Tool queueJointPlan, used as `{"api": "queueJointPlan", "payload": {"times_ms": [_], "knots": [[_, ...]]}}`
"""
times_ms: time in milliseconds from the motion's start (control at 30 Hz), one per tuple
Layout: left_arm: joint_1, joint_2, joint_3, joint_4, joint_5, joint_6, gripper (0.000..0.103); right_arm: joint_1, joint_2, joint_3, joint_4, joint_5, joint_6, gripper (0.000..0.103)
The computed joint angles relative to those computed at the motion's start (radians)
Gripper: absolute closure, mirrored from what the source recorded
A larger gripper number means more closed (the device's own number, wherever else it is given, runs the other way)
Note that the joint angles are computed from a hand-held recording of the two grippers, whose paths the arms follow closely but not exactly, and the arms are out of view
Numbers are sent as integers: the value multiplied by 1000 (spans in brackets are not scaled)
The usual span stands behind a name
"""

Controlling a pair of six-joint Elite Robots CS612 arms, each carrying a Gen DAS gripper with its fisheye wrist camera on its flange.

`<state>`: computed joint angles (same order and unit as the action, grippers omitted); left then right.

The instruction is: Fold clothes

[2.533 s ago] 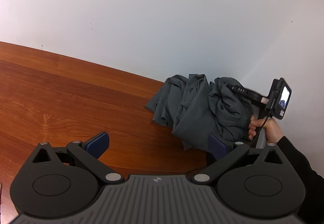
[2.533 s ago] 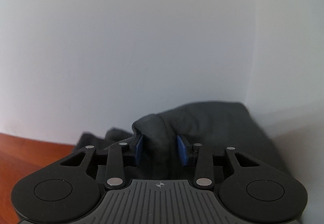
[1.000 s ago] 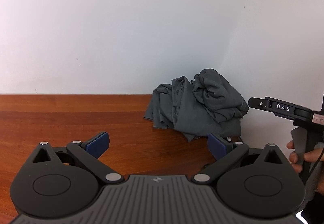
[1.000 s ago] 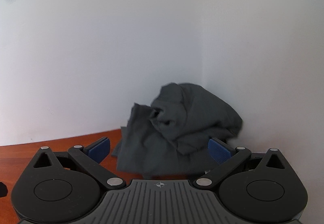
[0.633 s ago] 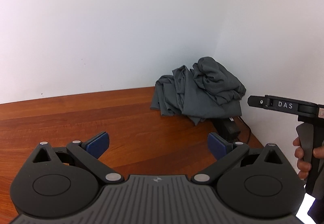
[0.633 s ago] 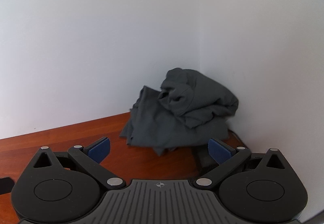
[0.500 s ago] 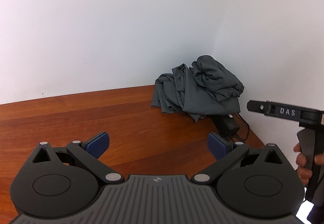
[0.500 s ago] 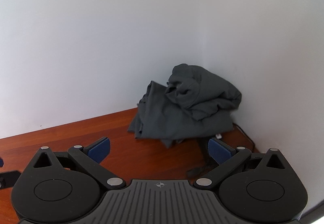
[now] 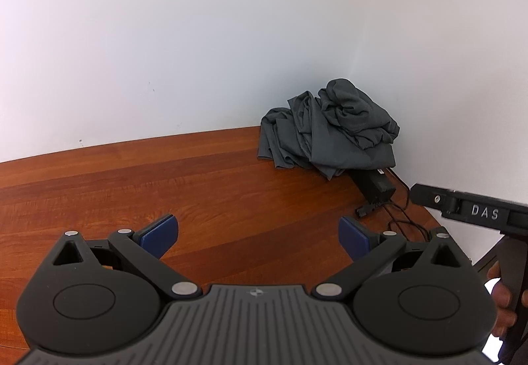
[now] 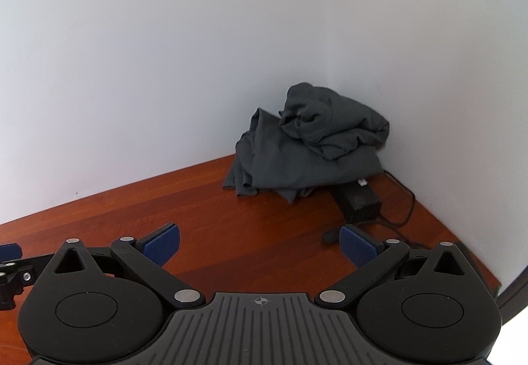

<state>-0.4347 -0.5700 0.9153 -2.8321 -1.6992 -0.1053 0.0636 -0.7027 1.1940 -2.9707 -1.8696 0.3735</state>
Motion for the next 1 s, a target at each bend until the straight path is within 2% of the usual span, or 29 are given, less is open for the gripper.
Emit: {"api": "queueJointPlan", "payload": {"times_ms": [400, 667, 1000], "knots": [[12, -10, 28, -36, 15, 3, 0, 25, 9, -15, 23, -4, -6, 0], [18, -6, 27, -49, -10, -13, 0, 24, 23, -44, 43, -1, -35, 0], [16, -6, 29, -58, -17, 5, 0, 25, 33, -64, 54, 4, -51, 0]]}}
